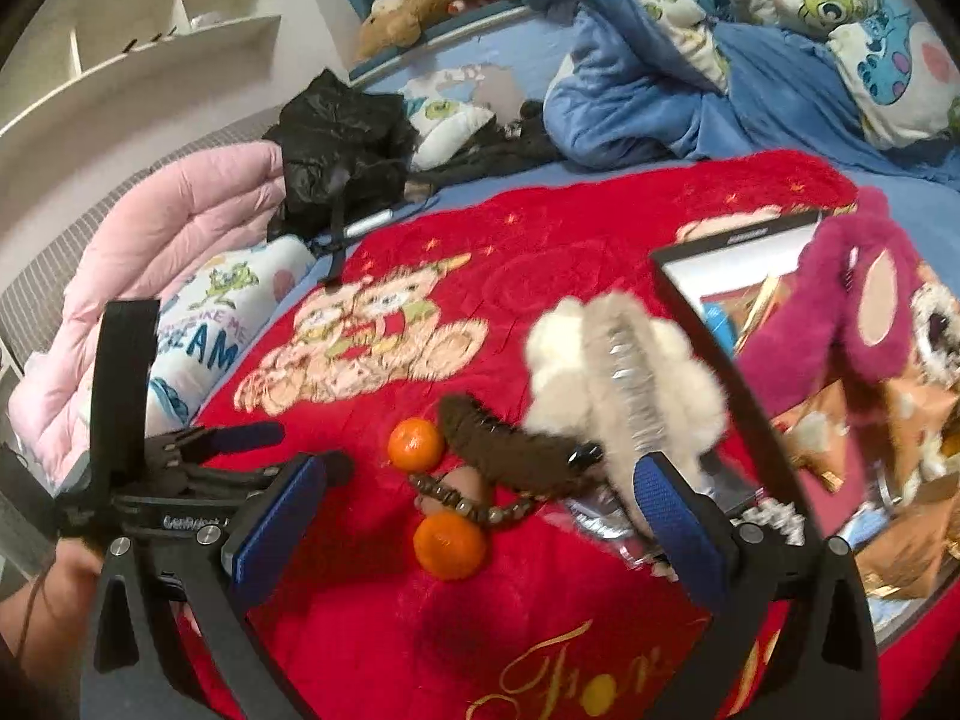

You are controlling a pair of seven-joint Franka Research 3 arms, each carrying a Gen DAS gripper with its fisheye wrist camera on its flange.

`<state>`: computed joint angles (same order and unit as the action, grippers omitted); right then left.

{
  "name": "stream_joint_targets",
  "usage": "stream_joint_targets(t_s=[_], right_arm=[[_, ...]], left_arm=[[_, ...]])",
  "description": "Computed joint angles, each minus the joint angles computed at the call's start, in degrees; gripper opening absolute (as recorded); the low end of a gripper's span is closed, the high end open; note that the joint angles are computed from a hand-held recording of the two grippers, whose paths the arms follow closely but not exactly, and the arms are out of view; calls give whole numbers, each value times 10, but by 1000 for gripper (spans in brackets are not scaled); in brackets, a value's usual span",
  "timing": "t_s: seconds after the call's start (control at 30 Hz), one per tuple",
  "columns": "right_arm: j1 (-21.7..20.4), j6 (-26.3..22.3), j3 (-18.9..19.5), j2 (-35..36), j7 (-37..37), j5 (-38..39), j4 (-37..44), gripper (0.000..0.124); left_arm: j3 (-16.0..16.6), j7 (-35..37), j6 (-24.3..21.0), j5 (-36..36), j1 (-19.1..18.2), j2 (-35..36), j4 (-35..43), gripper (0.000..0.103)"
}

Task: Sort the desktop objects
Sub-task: 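Withdraw both open tools from the tray back over the item pile, then grasp a tangerine with right tool while left tool grasps the other tangerine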

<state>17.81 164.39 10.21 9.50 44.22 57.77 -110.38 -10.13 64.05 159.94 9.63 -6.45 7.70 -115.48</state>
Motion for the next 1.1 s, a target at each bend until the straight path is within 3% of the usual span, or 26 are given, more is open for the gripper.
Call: stream_joint_targets(t_s=[0.37, 0.47, 0.57, 0.73, 0.83, 0.93, 1.0, 1.1], right_arm=[[8, 10, 2, 29, 56, -38, -6, 103], [-6, -7, 13, 40, 45, -17, 5, 102], [-3, -12, 12, 50, 53, -34, 12, 100], [2, -35, 13, 71, 72, -71, 33, 86], [-3, -50, 19, 78, 70, -71, 41, 75], [9, -49, 7, 82, 112, -114, 39, 60], [5, -46, 9, 80, 119, -118, 36, 46], [-3, -53, 13, 78, 120, -113, 36, 37]], left_arm=[[-8, 48, -1, -12, 7, 74, 61, 103], [1, 41, -17, 1, 5, 91, 85, 103], [-11, 67, -14, -18, 17, 100, 94, 103], [-10, 80, -16, -15, 14, 111, 107, 103], [-7, 81, -13, -2, 8, 116, 110, 103], [-1, 67, -9, 9, 1, 116, 109, 103], [-1, 63, -25, 12, -1, 121, 119, 103], [6, 54, -48, 31, -11, 125, 132, 101]])
